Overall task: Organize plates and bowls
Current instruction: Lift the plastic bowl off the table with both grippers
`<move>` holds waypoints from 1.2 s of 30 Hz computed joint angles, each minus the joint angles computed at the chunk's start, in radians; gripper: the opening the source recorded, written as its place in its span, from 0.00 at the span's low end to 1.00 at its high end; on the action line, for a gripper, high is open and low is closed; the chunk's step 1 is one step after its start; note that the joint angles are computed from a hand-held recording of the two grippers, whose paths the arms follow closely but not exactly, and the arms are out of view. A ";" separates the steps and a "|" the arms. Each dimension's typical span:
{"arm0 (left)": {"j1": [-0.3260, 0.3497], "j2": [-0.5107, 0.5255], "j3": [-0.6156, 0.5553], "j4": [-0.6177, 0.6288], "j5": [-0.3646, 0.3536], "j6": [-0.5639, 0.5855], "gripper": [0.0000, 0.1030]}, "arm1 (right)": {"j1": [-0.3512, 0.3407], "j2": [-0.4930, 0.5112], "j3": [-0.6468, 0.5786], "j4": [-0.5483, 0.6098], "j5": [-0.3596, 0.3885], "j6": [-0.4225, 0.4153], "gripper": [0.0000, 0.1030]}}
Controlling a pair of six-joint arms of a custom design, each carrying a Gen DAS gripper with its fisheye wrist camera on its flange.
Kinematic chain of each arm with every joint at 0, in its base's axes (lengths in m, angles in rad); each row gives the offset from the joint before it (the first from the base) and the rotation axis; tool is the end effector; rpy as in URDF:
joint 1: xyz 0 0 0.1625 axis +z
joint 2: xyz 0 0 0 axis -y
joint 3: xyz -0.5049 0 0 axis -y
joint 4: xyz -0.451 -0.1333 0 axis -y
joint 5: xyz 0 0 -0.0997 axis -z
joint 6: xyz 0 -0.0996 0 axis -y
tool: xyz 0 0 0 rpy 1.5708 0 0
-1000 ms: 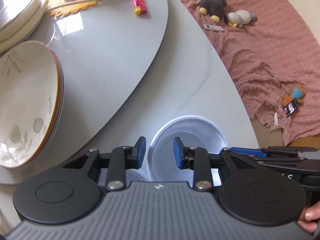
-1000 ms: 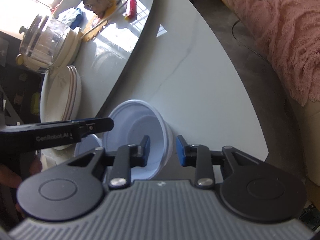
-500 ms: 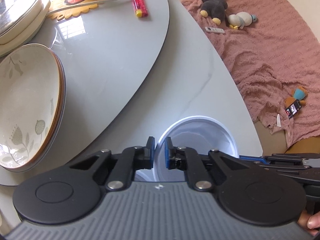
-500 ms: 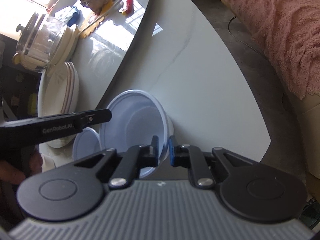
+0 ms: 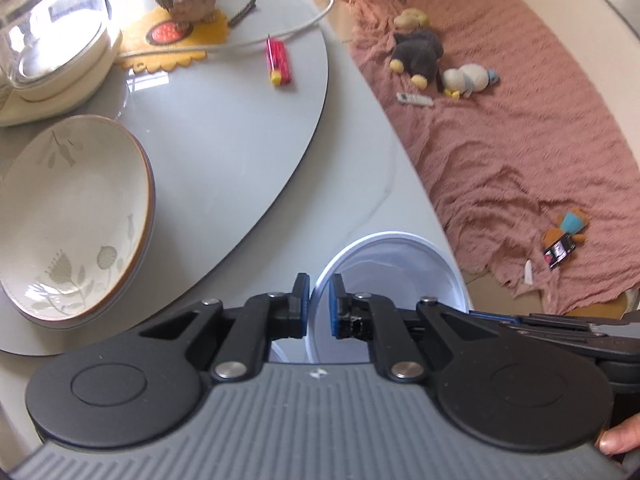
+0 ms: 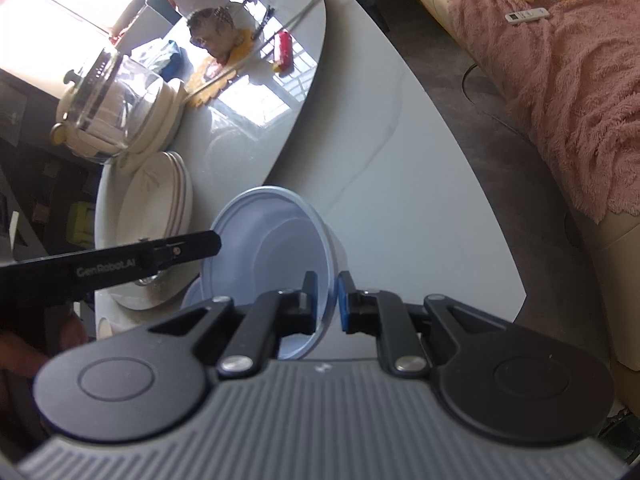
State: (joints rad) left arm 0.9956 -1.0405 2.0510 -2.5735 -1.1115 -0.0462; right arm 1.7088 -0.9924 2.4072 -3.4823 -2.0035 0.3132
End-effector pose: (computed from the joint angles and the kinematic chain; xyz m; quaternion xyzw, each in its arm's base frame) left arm -0.1743 -0.5950 0.1260 0.2554 0.9396 -0.0660 0.2179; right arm 0.1563 -0.4597 0.1078 -0.1354 -0.9385 0.2805 0.1491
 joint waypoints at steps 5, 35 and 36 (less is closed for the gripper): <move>-0.019 -0.057 0.017 0.014 -0.001 -0.031 0.11 | 0.034 -0.029 -0.002 0.010 -0.002 0.007 0.13; 0.085 -0.219 0.096 0.145 0.143 -0.274 0.12 | 0.097 0.124 -0.191 0.267 0.067 -0.138 0.13; 0.088 -0.217 0.096 0.145 0.144 -0.268 0.12 | 0.097 0.130 -0.190 0.258 0.072 -0.146 0.13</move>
State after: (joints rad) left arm 1.0839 -1.2572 2.1474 -2.4284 -0.9677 -0.3138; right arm 1.8053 -0.8625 2.2174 -3.2238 -1.9314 0.1671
